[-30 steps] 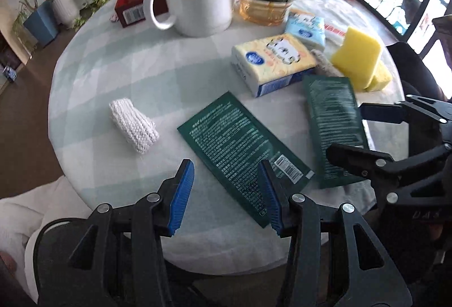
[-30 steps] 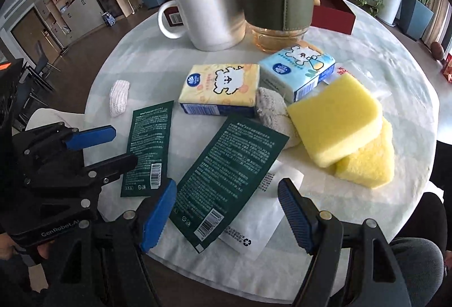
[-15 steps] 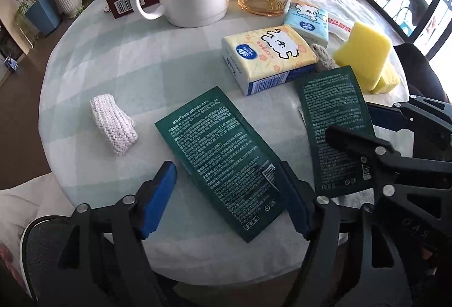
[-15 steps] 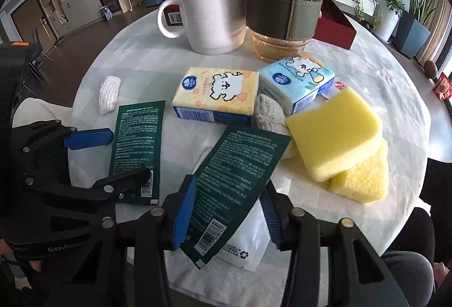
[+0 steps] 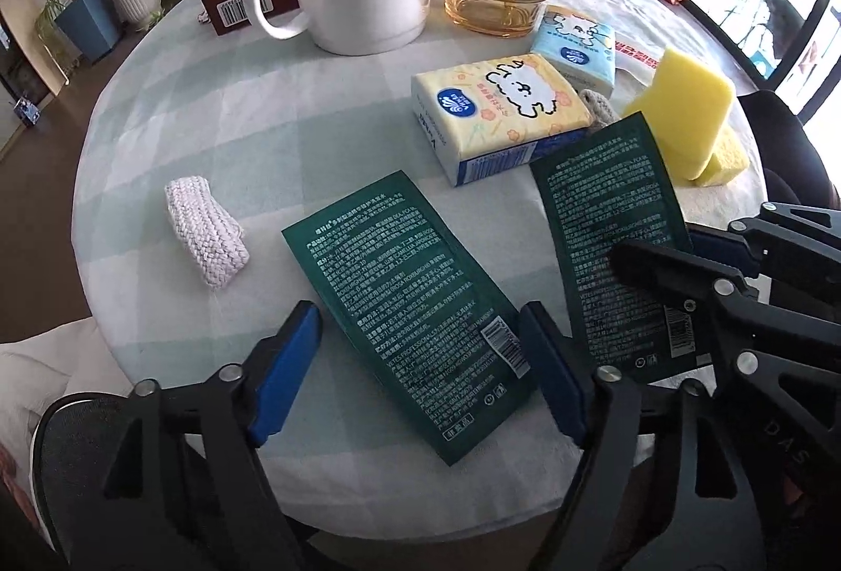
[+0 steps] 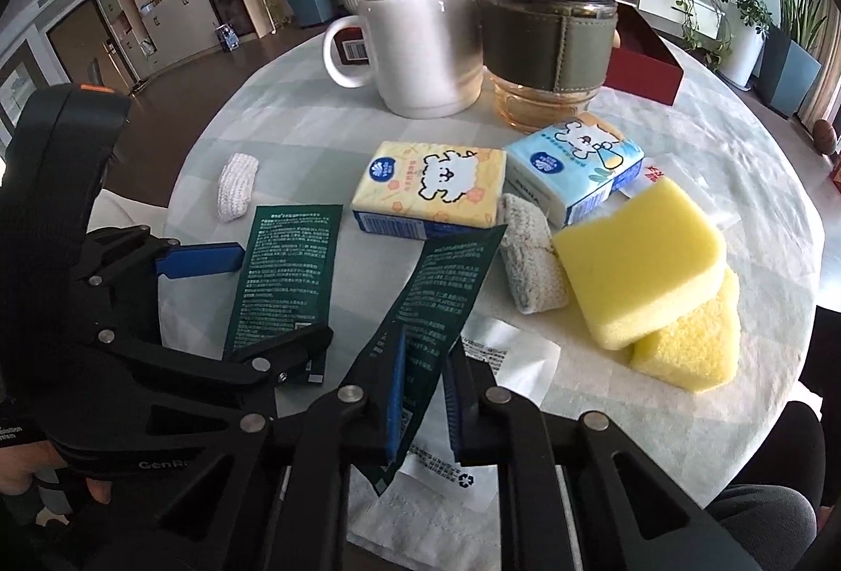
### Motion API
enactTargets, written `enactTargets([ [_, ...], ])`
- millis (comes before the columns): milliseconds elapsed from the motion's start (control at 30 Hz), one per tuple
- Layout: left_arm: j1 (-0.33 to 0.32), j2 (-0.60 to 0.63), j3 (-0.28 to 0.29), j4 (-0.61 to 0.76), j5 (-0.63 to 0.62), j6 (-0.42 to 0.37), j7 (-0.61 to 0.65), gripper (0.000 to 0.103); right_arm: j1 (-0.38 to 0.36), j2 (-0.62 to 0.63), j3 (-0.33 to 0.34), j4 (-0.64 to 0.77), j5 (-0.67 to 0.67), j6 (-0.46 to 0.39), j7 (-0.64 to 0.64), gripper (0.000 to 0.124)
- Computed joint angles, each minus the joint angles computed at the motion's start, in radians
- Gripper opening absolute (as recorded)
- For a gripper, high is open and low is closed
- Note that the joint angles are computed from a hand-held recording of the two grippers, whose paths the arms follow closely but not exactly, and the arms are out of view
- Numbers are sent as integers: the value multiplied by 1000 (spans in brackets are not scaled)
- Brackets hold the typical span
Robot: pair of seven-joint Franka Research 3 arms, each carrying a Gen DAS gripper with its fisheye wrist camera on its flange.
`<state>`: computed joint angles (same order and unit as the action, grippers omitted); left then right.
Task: Organize soft objects
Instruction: 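Grasp a green sachet with left tool while right grasps another green sachet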
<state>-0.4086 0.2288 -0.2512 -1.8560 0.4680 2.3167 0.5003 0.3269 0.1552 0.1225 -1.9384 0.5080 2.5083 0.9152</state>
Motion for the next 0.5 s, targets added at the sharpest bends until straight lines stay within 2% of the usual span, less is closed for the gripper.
enactTargets([
  [67, -1, -6, -1, -3, 1, -1, 0, 54, -1, -2, 1, -1, 8, -2, -5, 13],
  [133, 5, -23, -1, -24, -6, 23, -5, 34, -1, -6, 2, -5, 15, 0, -8, 13],
  [333, 15, -33, -5, -35, -25, 34, 13, 24, 1, -16, 3, -11, 33, 7, -21, 12],
  [433, 21, -36, -7, -43, -43, 65, 27, 12, 1, -18, 4, -15, 45, 10, -29, 12],
  [500, 18, -38, -6, -48, -31, 82, 22, 9, 0, -20, 4, -17, 56, 12, -36, 12],
])
